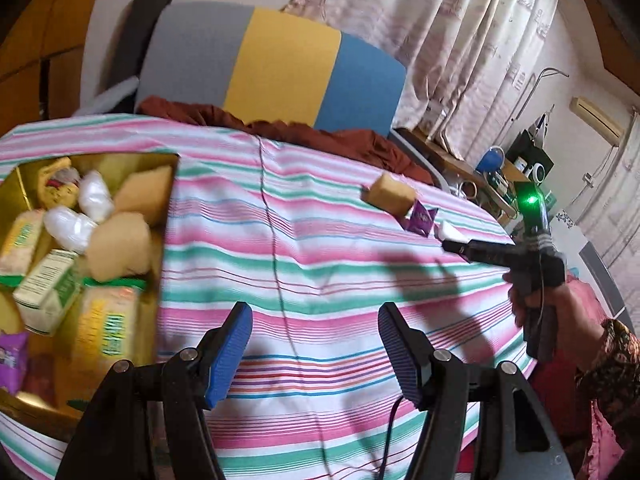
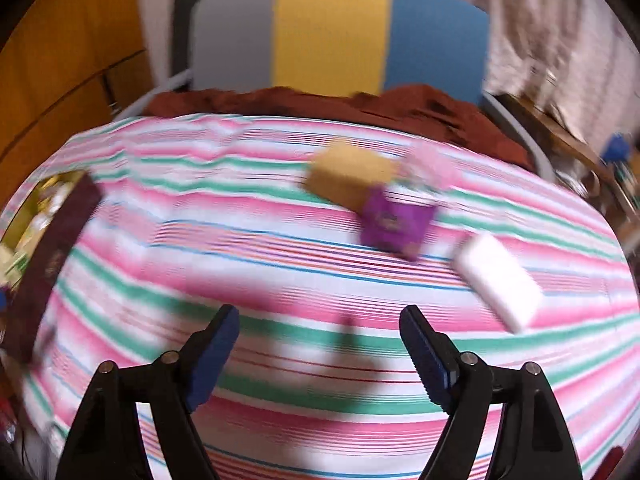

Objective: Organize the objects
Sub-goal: 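Move both tools from the gold tray toward the remaining items on the cloth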

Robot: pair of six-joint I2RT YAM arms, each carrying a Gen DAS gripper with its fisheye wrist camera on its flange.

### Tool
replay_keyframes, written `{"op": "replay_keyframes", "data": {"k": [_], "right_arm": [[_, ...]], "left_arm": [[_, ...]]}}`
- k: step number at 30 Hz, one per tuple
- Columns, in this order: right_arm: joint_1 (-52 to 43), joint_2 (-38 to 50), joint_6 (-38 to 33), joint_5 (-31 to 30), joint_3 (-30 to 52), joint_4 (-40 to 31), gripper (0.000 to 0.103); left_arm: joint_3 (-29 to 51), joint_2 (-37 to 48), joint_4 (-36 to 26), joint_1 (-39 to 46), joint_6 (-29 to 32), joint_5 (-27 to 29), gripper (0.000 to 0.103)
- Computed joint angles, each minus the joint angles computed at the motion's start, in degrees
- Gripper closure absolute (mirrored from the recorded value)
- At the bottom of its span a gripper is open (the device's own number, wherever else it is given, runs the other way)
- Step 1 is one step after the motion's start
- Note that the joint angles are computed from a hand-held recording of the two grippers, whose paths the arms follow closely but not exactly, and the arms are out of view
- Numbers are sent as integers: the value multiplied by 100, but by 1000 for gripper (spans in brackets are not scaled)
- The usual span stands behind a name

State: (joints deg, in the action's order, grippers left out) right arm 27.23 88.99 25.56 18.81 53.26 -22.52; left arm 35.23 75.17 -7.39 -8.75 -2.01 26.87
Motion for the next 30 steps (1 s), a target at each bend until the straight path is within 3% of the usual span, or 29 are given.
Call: {"op": "replay_keyframes", "data": {"k": [6, 16, 19, 23, 26, 28, 30], "right_arm": [[-1180, -205, -417, -484, -149, 284, 19], [-1509, 1186, -567, -1032, 959, 859, 19], [-1368, 1219, -517, -1620, 860, 852, 20], [-1115, 365, -586, -2544, -7, 1174, 20], [-1153, -412, -1059, -2112, -440, 1114, 14], [-1407, -552, -1403, -1398, -426, 898, 8], [-1912, -423, -1630, -1108, -301, 779, 8]], "left_arm": [[131, 237, -21, -482, -216, -254, 37], [165, 258, -100, -644, -282, -628, 37], [188, 357, -41, -675, -335, -656, 37], [229, 543, 63, -824, -390, -717, 37], [291, 702, 111, -934, -470, -716, 37], [299, 704, 121, -1006, -516, -762, 37], [296, 690, 149, -1072, -545, -838, 37]]}}
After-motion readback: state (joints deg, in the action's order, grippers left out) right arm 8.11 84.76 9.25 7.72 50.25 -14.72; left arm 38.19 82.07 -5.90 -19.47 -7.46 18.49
